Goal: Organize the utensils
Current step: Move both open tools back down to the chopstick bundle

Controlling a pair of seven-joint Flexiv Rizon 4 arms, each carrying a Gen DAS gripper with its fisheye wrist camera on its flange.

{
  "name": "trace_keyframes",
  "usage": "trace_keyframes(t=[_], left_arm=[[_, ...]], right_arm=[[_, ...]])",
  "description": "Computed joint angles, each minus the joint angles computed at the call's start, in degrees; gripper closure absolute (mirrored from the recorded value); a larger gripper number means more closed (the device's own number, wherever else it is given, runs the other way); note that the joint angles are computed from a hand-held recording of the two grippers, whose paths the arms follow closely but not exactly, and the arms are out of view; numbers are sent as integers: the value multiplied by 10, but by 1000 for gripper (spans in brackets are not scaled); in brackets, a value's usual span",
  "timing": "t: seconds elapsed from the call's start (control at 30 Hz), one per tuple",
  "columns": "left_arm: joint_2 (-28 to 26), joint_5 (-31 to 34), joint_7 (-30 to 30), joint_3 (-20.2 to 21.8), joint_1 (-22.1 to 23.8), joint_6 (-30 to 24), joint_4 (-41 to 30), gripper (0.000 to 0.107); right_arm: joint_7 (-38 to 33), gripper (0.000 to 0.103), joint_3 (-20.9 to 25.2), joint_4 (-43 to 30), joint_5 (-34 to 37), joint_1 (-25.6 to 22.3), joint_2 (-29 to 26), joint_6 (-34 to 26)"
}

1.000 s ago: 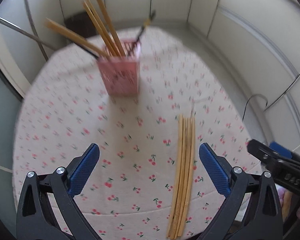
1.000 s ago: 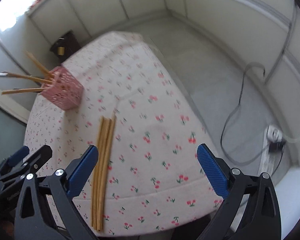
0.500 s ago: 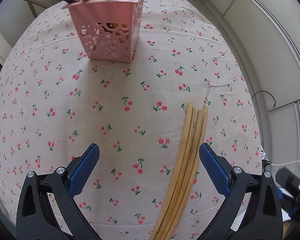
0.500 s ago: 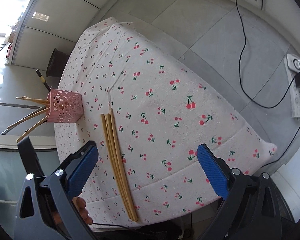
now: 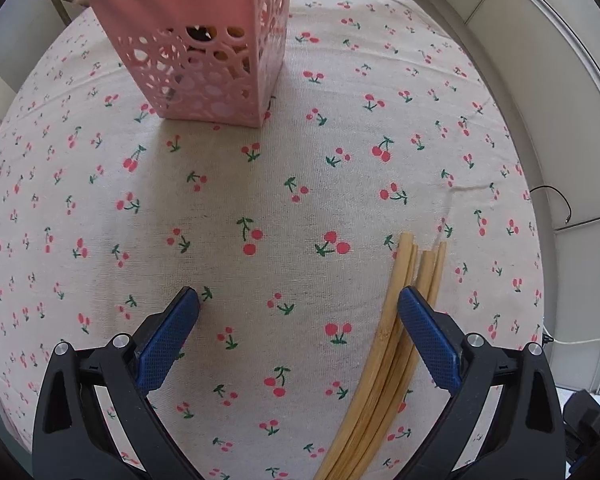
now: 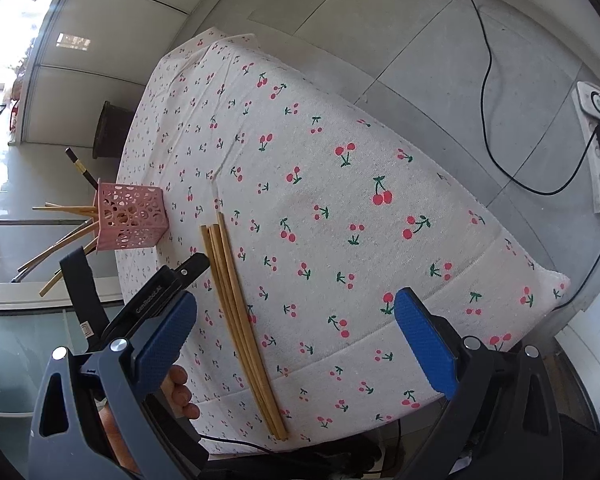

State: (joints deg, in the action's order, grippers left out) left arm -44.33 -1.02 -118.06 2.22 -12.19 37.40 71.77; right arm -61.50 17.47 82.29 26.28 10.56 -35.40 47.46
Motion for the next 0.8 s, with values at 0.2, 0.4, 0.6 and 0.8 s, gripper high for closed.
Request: trace_keyframes(t=[0.2, 0.4, 0.6, 0.8], left_arm=[[-13, 8, -2, 3, -4, -8, -22, 11], [-16, 20, -2, 8, -10, -1, -23, 11], [-6, 54, -42, 31, -22, -13, -14, 11], [21, 49, -28, 19, 0, 25, 38, 26]], right_arm=[[-2, 7, 4, -6, 10, -4, -4, -11], [1, 7, 2, -5, 14, -2, -4, -13], [7, 7, 2, -7, 19, -5, -8, -21], [4, 7, 6, -13, 25, -7, -13, -25]])
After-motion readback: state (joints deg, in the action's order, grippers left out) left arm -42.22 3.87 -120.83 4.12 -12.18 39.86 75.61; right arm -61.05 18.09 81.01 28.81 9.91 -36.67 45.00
